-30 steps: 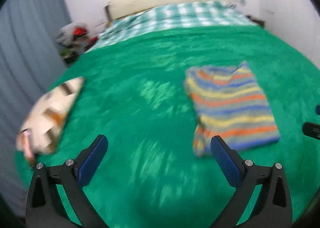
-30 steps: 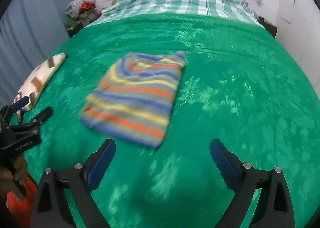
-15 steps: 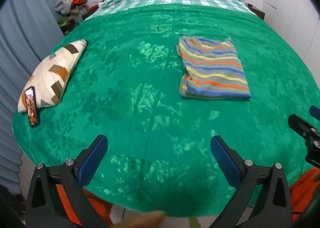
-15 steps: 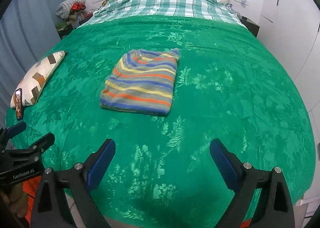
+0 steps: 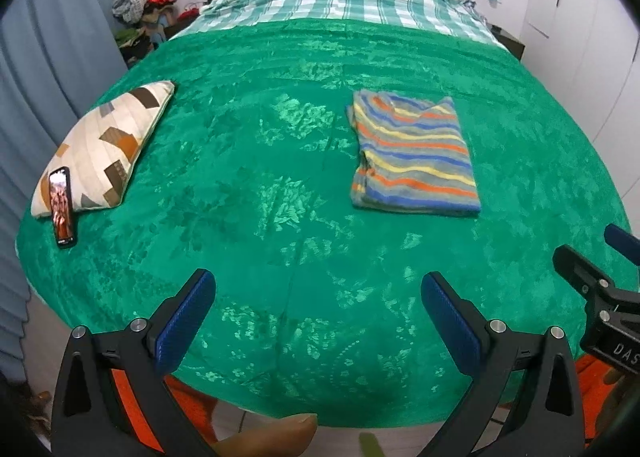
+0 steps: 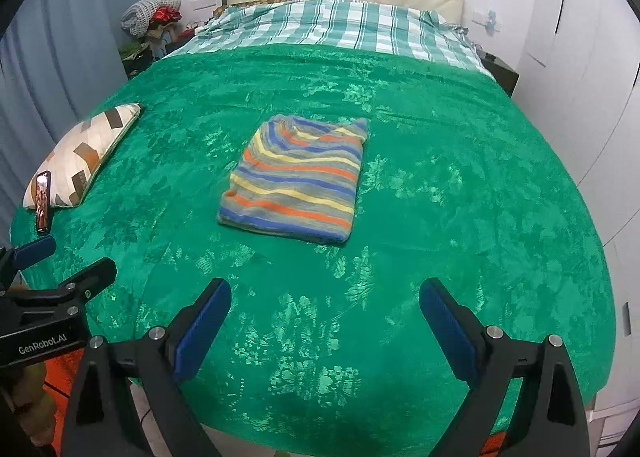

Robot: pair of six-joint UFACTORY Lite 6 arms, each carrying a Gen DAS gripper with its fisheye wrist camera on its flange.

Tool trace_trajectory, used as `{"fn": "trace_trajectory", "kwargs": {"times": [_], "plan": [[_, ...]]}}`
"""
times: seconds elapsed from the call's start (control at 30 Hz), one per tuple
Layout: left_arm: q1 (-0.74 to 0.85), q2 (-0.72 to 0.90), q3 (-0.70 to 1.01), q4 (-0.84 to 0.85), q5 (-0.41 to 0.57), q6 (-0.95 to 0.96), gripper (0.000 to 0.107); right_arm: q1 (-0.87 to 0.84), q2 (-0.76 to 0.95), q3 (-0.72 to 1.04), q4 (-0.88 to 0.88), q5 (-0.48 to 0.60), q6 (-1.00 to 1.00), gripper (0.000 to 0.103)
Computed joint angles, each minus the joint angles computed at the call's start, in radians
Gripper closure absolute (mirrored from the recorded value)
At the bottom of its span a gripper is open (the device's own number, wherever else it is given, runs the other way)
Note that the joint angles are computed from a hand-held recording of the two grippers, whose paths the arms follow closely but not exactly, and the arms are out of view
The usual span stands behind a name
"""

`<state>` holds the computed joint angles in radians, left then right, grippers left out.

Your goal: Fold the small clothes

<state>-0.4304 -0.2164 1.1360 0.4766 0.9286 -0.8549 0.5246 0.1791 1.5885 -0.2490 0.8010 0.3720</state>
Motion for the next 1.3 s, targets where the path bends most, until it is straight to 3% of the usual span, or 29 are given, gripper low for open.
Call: {"fn": "trace_trajectory", "kwargs": {"times": [1.3], "plan": [[-0.012,0.113,0.113,-0.004,0.039,0.014,0.004,-0.028,0.054,0.091,-0.029,0.093,-0.006,0.009]]}}
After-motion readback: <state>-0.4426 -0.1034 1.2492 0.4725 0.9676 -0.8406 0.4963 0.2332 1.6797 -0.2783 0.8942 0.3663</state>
